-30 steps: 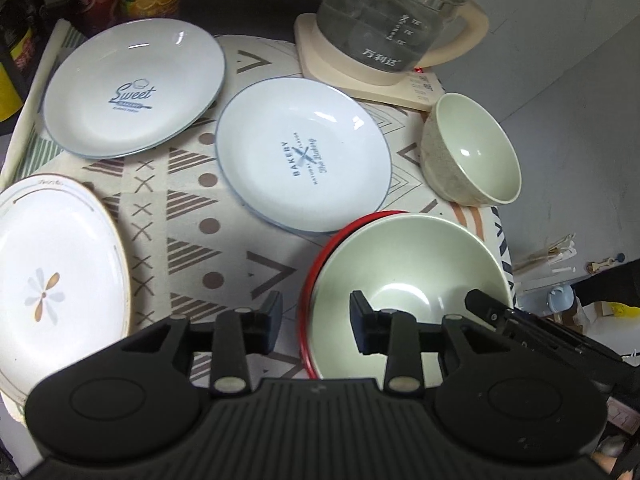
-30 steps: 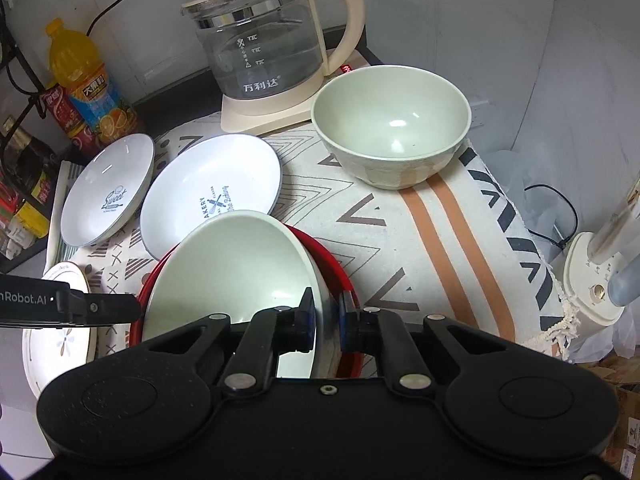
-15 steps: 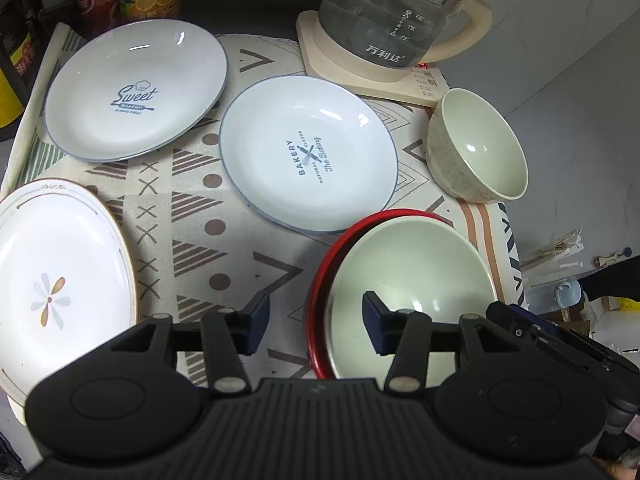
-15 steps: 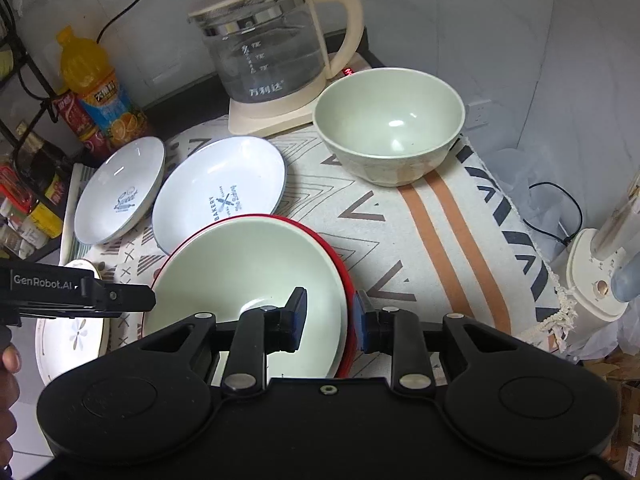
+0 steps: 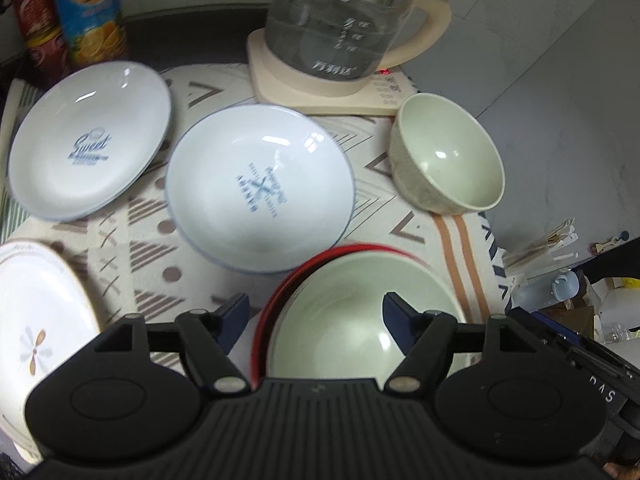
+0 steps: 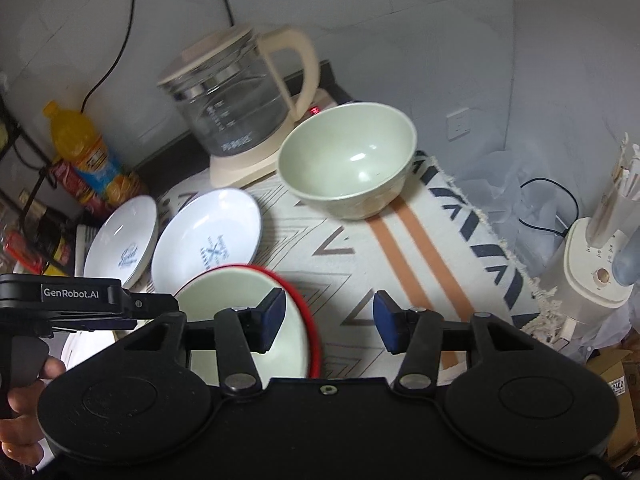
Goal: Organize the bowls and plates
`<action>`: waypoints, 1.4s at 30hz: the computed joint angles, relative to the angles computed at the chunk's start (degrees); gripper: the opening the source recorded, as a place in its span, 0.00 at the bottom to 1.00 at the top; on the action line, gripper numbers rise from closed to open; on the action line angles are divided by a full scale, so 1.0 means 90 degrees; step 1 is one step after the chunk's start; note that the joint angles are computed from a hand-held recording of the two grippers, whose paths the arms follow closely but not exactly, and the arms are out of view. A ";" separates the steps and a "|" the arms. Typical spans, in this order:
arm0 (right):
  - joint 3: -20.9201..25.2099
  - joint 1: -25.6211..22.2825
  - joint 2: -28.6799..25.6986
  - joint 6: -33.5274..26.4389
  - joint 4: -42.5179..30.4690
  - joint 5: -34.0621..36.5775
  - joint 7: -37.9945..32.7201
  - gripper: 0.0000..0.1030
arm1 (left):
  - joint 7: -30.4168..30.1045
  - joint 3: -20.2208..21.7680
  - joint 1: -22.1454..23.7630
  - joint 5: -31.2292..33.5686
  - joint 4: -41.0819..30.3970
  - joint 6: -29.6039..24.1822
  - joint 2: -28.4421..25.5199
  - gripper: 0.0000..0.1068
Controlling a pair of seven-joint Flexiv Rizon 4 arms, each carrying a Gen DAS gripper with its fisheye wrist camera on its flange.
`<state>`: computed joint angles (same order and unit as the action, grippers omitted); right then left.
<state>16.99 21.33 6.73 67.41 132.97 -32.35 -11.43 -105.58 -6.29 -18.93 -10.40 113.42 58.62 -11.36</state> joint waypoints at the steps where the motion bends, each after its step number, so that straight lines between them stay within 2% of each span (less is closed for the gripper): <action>1: -0.0017 -0.0038 0.0013 0.0038 0.0031 -0.0057 0.0043 0.47 | 0.0025 -0.0020 -0.0001 -0.0003 -0.0057 0.0026 -0.0051 0.67; 5: -0.0084 -0.0192 0.0016 0.0138 0.0102 -0.0283 0.0171 0.47 | -0.0048 -0.0021 -0.0054 0.0131 -0.0368 0.0033 -0.0294 0.67; 15: -0.0349 -0.0453 -0.0263 0.0378 0.0020 -0.0453 -0.0062 0.49 | -0.0343 0.0059 -0.0251 0.0454 -0.1285 0.0020 -0.0995 0.67; 27: -0.0716 -0.0519 -0.0978 0.0658 -0.0461 -0.0046 -0.1123 0.49 | -0.0561 0.0175 -0.0379 0.0625 -0.2362 -0.0049 -0.1893 0.67; 32: -0.0927 -0.0523 -0.1358 0.0779 -0.0713 -0.0061 -0.1289 0.49 | -0.0650 0.0218 -0.0444 0.0614 -0.2766 -0.0004 -0.2292 0.66; 42: -0.1051 -0.0447 -0.1914 0.0763 -0.1116 0.0600 -0.1826 0.44 | -0.0785 0.0311 -0.0611 0.0641 -0.3459 -0.0260 -0.2914 0.59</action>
<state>7.53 17.31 -10.50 74.28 122.93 -26.95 -27.87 -112.65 -3.49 -24.43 -4.64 82.29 56.28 -37.58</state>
